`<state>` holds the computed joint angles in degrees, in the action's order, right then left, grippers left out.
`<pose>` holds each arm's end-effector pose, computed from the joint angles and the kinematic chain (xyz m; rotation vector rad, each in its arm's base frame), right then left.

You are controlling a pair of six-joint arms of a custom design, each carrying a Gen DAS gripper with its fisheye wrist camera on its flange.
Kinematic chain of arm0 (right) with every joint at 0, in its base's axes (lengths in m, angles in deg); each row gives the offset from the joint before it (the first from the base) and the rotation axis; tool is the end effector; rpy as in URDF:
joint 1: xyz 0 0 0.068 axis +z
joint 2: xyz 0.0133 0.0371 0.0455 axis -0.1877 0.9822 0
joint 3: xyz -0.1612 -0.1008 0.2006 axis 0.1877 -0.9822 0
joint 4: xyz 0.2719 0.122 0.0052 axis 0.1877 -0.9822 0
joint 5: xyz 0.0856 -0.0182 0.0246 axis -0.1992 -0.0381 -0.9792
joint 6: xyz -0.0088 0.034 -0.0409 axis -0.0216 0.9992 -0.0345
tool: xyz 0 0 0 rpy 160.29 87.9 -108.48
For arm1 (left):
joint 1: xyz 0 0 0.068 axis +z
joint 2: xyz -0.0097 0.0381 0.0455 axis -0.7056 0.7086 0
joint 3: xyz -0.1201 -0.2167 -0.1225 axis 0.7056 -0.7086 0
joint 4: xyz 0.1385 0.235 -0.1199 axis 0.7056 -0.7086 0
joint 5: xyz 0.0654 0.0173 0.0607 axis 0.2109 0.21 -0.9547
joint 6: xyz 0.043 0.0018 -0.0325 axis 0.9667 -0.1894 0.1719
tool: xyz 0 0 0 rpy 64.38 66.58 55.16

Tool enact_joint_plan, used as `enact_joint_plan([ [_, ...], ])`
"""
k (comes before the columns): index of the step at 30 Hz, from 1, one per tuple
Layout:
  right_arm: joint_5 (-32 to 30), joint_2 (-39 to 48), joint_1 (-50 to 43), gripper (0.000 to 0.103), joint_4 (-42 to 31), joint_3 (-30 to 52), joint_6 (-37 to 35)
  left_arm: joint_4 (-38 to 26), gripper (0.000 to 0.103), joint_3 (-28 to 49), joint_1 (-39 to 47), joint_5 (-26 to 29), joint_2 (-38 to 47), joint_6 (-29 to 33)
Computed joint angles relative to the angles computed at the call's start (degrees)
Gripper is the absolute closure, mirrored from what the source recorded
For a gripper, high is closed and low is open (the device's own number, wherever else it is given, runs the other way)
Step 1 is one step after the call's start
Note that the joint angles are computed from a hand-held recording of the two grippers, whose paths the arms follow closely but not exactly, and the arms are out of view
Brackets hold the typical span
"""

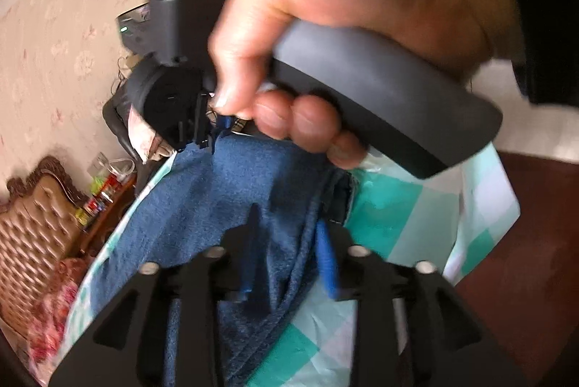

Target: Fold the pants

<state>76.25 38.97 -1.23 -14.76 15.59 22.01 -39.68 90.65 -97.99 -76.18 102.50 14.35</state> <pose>0.3419 0.0603 0.1869 0.0030 2.4533 0.2453 0.1750 -0.2115 0.1406 1.1101 1.8092 0.0795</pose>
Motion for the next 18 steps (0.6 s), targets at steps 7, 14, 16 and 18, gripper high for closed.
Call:
enact_joint_plan([
  [7, 3.0, -0.6, 1.5, 0.091, 1.2, -1.0, 0.1, -14.4, 0.026, -2.0, 12.2, 19.0, -22.7, -6.1],
  [14, 6.2, -2.6, 2.8, 0.091, 1.9, -2.5, 0.5, -26.5, 0.069, 18.9, 34.6, 39.2, -2.9, -13.8],
  [16, 6.5, -3.3, 2.8, 0.091, 1.9, -3.1, 1.1, -29.0, 0.076, 26.0, 36.7, 42.3, 4.4, -13.4],
  [18, 7.2, -4.2, 2.9, 0.091, 1.9, -3.7, 1.7, -34.1, 0.077, 34.8, 36.6, 45.9, 12.6, -11.8],
])
